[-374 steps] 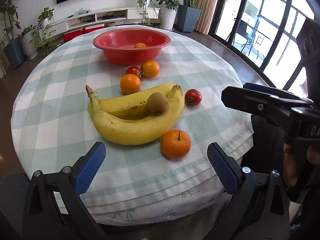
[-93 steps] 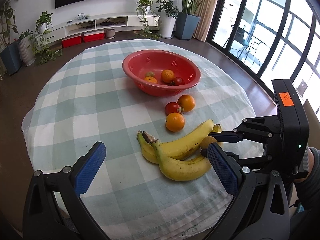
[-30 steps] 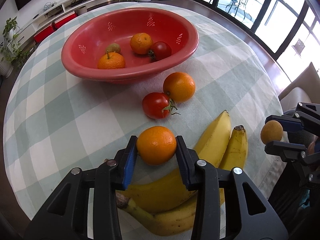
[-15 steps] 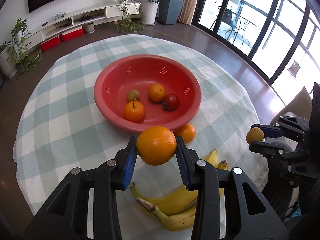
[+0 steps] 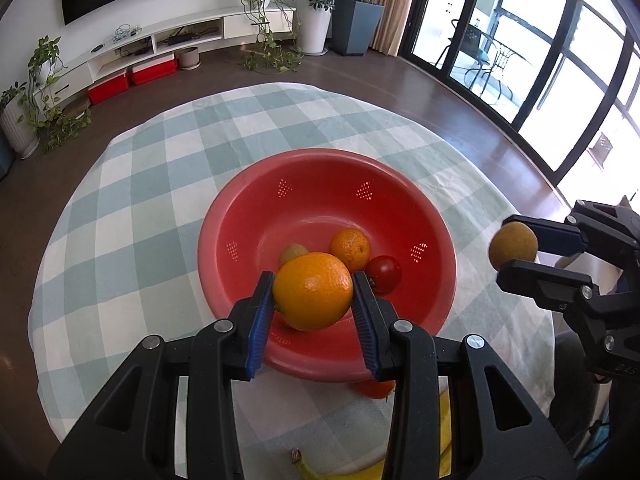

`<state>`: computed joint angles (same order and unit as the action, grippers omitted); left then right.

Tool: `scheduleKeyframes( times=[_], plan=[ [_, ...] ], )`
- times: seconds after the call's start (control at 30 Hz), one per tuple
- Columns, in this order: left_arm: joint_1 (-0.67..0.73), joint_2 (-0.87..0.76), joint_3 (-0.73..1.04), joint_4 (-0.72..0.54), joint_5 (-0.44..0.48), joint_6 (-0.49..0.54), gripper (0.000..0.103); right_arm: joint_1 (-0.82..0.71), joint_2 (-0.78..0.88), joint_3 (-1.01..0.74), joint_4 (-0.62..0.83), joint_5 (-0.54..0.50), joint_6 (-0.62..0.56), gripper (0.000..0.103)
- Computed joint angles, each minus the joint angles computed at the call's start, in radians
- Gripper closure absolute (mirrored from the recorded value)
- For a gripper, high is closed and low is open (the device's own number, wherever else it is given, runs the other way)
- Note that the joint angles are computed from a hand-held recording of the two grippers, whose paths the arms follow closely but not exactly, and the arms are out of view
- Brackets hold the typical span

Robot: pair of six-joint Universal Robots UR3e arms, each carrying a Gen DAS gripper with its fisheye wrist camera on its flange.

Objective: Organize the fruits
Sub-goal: 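Carry the orange and kiwi into the red bowl and open both grippers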

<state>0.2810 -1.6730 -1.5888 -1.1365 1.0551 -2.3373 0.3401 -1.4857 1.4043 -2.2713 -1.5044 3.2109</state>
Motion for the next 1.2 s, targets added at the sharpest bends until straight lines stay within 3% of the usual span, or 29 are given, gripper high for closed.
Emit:
scheduleKeyframes(
  times=[0.53, 1.0, 1.2],
  plan=[
    [-0.088, -0.105, -0.044, 0.136, 0.075, -0.009, 0.067, 0.006, 0.225, -0.164, 0.093, -0.028, -0.034, 0.074],
    [-0.084, -0.099, -0.076, 0.167, 0.078, -0.002, 0.067, 0.014, 0.254, -0.164, 0.104, -0.069, -0.044, 0.073],
    [-0.071, -0.078, -0.103, 0.173, 0.067, 0.002, 0.061, 0.015, 0.256, -0.157, 0.092, -0.073, -0.043, 0.073]
  ],
)
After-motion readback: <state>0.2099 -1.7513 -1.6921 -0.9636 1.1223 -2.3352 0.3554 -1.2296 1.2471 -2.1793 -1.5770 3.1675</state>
